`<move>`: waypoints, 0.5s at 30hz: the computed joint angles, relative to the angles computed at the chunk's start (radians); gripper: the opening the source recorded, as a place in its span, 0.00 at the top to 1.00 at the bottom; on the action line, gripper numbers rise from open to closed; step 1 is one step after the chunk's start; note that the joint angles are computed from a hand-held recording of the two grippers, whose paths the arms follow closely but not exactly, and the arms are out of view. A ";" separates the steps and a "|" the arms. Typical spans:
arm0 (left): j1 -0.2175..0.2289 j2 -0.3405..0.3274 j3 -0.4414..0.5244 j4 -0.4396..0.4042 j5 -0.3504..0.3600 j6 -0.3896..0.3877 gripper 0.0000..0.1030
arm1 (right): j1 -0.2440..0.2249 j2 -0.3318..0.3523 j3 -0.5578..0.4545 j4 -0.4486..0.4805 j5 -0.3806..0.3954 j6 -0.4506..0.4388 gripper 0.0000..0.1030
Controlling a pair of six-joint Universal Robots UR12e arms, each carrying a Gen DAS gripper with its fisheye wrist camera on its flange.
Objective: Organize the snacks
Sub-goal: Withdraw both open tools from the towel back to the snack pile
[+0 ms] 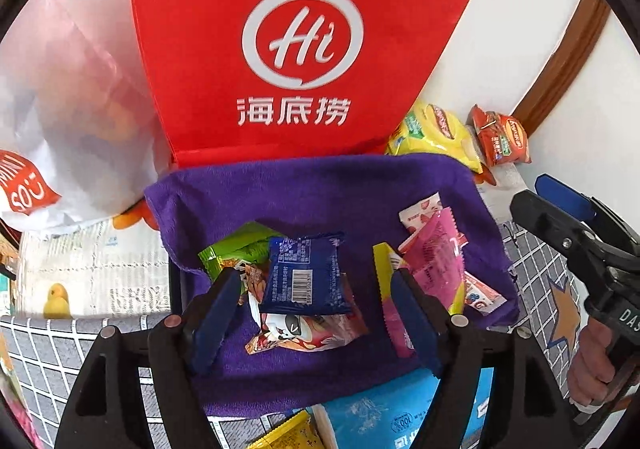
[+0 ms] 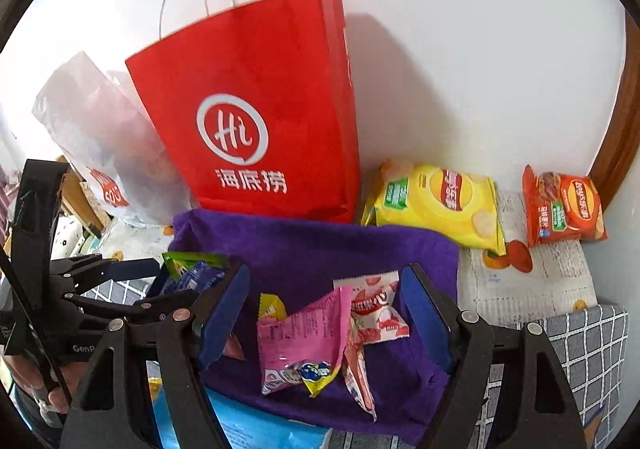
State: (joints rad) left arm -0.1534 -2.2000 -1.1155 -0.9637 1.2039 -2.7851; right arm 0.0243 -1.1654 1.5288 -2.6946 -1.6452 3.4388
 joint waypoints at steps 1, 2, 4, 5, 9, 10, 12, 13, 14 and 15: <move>0.001 0.003 -0.002 0.004 -0.002 0.000 0.26 | 0.004 -0.001 -0.001 -0.003 -0.014 0.003 0.24; 0.003 0.007 -0.004 0.009 -0.006 0.003 0.26 | 0.007 0.000 -0.003 -0.001 -0.025 0.005 0.24; 0.007 0.014 -0.007 0.014 -0.015 0.003 0.26 | 0.017 -0.001 -0.006 0.001 -0.050 0.006 0.24; 0.011 0.019 -0.011 0.020 -0.022 0.000 0.26 | 0.020 -0.003 -0.006 0.005 -0.059 0.008 0.25; 0.023 0.042 -0.039 0.070 -0.044 -0.010 0.26 | 0.033 -0.017 0.009 0.010 -0.073 0.019 0.28; 0.025 0.046 -0.045 0.083 -0.050 -0.016 0.26 | 0.038 -0.025 0.016 0.015 -0.085 0.014 0.30; 0.030 0.058 -0.056 0.096 -0.073 -0.020 0.26 | 0.049 -0.038 0.031 0.011 -0.112 0.005 0.31; 0.031 0.062 -0.060 0.099 -0.081 -0.021 0.26 | 0.055 -0.047 0.040 0.008 -0.130 0.001 0.31; 0.033 0.069 -0.066 0.102 -0.091 -0.017 0.26 | 0.061 -0.058 0.053 0.006 -0.148 0.001 0.31; 0.035 0.076 -0.073 0.105 -0.104 -0.008 0.26 | 0.066 -0.068 0.064 0.003 -0.159 0.006 0.31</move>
State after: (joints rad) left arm -0.1184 -2.1237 -1.1889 -0.8591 1.1002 -2.7936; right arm 0.0898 -1.2334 1.5927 -2.6920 -1.8042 3.4443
